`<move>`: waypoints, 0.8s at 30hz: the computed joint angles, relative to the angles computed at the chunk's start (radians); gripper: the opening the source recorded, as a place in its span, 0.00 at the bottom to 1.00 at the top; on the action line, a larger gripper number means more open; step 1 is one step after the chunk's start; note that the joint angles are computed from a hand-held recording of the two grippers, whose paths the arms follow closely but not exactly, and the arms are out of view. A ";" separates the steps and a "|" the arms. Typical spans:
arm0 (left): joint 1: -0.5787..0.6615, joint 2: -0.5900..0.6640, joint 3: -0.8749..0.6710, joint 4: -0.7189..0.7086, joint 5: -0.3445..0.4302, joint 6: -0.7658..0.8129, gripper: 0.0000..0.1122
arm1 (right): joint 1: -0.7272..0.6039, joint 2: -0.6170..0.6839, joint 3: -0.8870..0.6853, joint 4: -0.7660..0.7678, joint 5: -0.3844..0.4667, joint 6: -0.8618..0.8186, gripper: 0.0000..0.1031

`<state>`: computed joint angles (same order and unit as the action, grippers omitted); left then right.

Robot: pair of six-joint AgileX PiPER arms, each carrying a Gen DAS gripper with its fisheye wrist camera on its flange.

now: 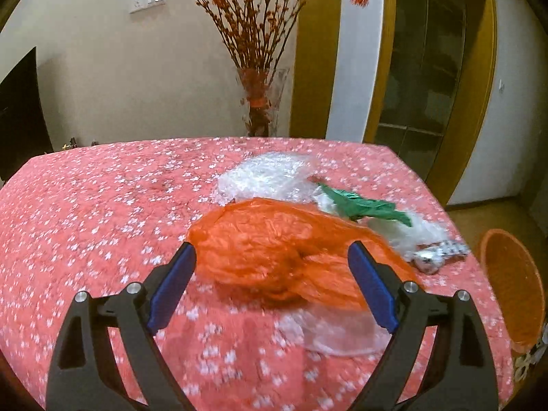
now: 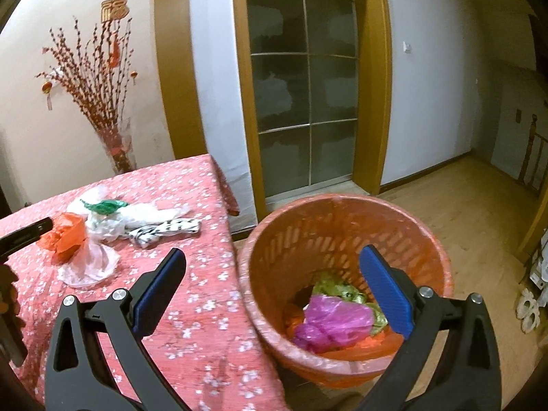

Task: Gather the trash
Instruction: 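Move the left tool to the table and grasp the orange bag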

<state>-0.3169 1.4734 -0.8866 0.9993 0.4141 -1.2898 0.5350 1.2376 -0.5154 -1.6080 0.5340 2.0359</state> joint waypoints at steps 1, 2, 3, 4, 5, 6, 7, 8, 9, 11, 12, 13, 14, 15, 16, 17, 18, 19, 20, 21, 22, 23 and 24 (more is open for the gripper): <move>0.003 0.007 -0.004 -0.024 0.004 0.027 0.79 | 0.008 0.012 -0.008 0.003 0.004 -0.003 0.97; 0.017 0.027 -0.022 -0.062 -0.001 0.072 0.79 | 0.014 0.020 -0.013 0.006 0.007 -0.006 0.97; 0.021 0.042 -0.036 -0.082 0.001 0.092 0.79 | 0.019 0.030 -0.021 0.010 0.008 -0.011 0.97; 0.022 0.059 -0.055 -0.100 0.016 0.110 0.79 | 0.023 0.037 -0.026 0.012 0.007 -0.012 0.97; 0.033 0.081 -0.072 -0.115 0.020 0.132 0.79 | 0.025 0.041 -0.028 0.014 0.008 -0.011 0.97; 0.039 0.095 -0.083 -0.127 0.023 0.147 0.79 | 0.028 0.049 -0.033 0.014 0.007 -0.009 0.97; 0.040 0.109 -0.095 -0.128 0.035 0.150 0.79 | 0.029 0.055 -0.036 0.015 0.006 -0.008 0.97; 0.042 0.116 -0.099 -0.135 0.038 0.158 0.80 | 0.029 0.062 -0.040 0.013 0.002 -0.006 0.97; 0.049 0.119 -0.101 -0.159 0.029 0.184 0.81 | 0.031 0.064 -0.041 0.014 0.001 -0.006 0.97; 0.063 0.123 -0.099 -0.215 0.002 0.241 0.83 | 0.034 0.073 -0.046 0.017 -0.002 -0.007 0.97; 0.063 0.124 -0.098 -0.221 -0.005 0.252 0.83 | 0.035 0.078 -0.048 0.018 -0.004 -0.007 0.97; 0.066 0.127 -0.097 -0.224 -0.013 0.258 0.83 | 0.035 0.081 -0.048 0.019 -0.007 -0.007 0.97; 0.069 0.128 -0.096 -0.232 -0.021 0.268 0.83 | 0.036 0.082 -0.048 0.021 -0.008 -0.008 0.97; 0.075 0.128 -0.094 -0.261 -0.037 0.293 0.82 | 0.037 0.084 -0.049 0.023 -0.011 -0.010 0.97; 0.079 0.128 -0.092 -0.286 -0.048 0.314 0.80 | 0.038 0.086 -0.051 0.026 -0.013 -0.014 0.97; 0.087 0.132 -0.095 -0.325 -0.059 0.350 0.73 | 0.038 0.088 -0.053 0.028 -0.014 -0.017 0.97; 0.094 0.137 -0.101 -0.374 -0.065 0.398 0.69 | 0.038 0.090 -0.056 0.031 -0.016 -0.022 0.97; 0.103 0.145 -0.108 -0.444 -0.072 0.466 0.62 | 0.039 0.088 -0.055 0.033 -0.016 -0.026 0.97; 0.105 0.151 -0.113 -0.481 -0.076 0.501 0.57 | 0.041 0.089 -0.057 0.036 -0.016 -0.030 0.97; 0.107 0.156 -0.114 -0.504 -0.082 0.525 0.54 | 0.043 0.089 -0.058 0.036 -0.016 -0.032 0.97; 0.105 0.158 -0.112 -0.504 -0.085 0.526 0.49 | 0.043 0.087 -0.056 0.036 -0.017 -0.034 0.97; 0.105 0.158 -0.107 -0.497 -0.089 0.521 0.46 | 0.042 0.087 -0.057 0.036 -0.018 -0.036 0.97; 0.104 0.156 -0.103 -0.492 -0.094 0.517 0.41 | 0.045 0.086 -0.058 0.038 -0.017 -0.038 0.97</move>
